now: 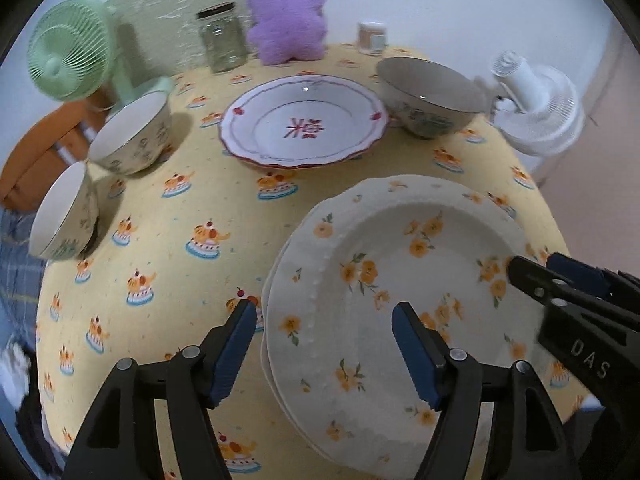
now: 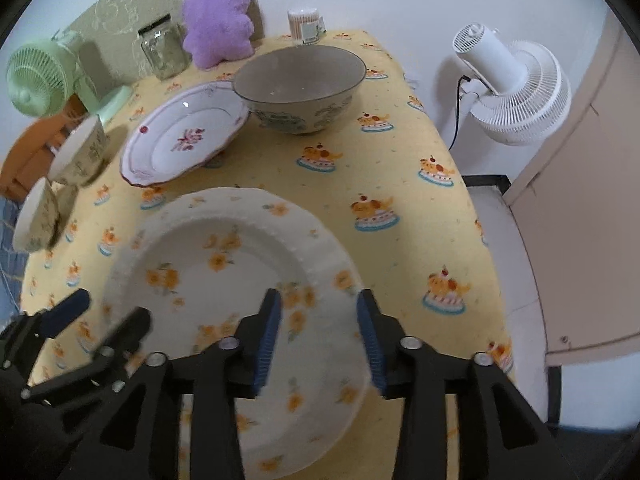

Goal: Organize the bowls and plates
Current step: 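Move both grippers toward the red-rimmed plate with the red character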

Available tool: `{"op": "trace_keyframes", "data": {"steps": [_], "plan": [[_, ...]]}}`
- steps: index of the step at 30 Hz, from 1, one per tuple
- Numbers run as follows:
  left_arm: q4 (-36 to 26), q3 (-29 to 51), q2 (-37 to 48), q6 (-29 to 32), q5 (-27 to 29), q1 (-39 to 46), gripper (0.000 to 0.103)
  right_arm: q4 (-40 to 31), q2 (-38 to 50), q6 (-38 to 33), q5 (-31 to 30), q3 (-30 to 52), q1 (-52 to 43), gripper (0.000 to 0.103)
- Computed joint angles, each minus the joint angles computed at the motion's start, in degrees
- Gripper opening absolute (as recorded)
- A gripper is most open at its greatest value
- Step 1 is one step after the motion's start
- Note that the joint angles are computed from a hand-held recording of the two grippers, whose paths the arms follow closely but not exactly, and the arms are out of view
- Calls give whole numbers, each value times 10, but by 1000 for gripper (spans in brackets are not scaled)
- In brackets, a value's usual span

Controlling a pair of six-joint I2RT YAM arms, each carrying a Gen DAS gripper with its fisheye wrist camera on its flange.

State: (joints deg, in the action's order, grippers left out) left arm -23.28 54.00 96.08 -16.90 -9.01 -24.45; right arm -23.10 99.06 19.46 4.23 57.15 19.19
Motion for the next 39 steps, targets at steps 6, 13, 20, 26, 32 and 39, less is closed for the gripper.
{"op": "trace_keyframes", "data": {"steps": [6, 13, 20, 26, 32, 39], "plan": [[11, -32, -55, 69, 51, 34, 73, -15, -26, 88, 56, -4, 64, 64], [12, -50, -104, 125, 101, 110, 75, -42, -35, 152, 112, 32, 130, 68], [11, -19, -94, 170, 133, 178, 75, -58, 3, 187, 138, 111, 167, 70], [12, 43, -39, 166, 118, 200, 75, -82, 68, 171, 132, 206, 159, 70], [25, 133, 60, 131, 67, 191, 75, -63, 148, 125, 99, 291, 123, 71], [6, 250, 189, 89, 9, 168, 73, -67, 261, 103, 58, 398, 76, 71]]}}
